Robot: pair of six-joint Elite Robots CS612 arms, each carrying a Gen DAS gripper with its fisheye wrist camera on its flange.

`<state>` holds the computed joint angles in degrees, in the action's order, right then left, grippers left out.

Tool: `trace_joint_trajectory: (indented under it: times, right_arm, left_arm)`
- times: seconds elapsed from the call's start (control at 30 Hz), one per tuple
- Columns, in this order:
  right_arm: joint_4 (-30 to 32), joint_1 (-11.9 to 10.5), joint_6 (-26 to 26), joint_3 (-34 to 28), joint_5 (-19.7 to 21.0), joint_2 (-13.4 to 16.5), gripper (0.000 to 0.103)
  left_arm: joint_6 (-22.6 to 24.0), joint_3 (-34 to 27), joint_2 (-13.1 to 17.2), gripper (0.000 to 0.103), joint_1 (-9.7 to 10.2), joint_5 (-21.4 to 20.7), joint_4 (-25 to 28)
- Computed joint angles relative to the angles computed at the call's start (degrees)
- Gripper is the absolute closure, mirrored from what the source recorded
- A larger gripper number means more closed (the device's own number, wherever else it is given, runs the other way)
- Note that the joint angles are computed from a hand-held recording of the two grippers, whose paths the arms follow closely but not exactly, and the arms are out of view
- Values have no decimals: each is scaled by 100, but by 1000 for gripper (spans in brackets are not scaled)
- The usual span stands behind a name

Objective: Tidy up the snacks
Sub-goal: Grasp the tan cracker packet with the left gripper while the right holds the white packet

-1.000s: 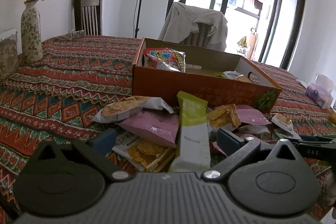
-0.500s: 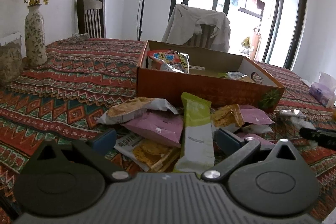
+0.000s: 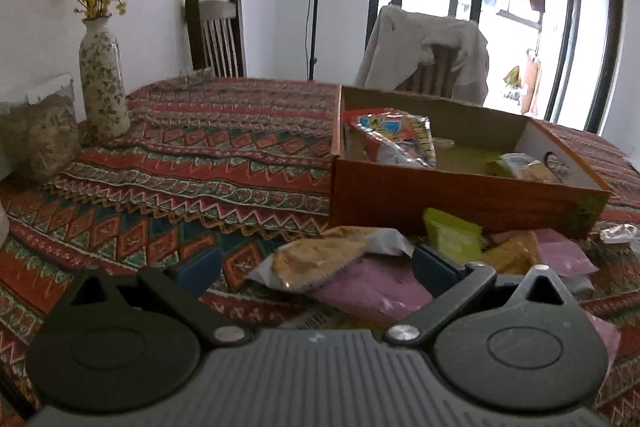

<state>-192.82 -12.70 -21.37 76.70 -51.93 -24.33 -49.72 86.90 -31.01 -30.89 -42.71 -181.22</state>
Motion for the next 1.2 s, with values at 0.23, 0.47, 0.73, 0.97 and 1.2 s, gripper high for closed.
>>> trace_joint_trajectory:
  times: [0.23, 0.47, 0.73, 0.97, 1.2]
  right_arm:
    - [54, 11, -5, -11, -101, 1, 63]
    - [61, 16, 0, -23, -158, 5, 63]
    - [65, 13, -7, -15, -161, -3, 63]
    - [-31, -3, 54, -10, -159, 1, 63]
    - [-132, -18, 102, 30, -146, -15, 63]
  left_arm:
    - [-375, -261, 49, 0, 167, -258, 617]
    - [-653, -187, 43, 28, 248, -641, 410]
    - [-534, 38, 13, 45, 186, -617, -164]
    - [-451, 214, -50, 56, 95, -371, -428]
    - [-426, 293, -111, 65, 53, -226, -409]
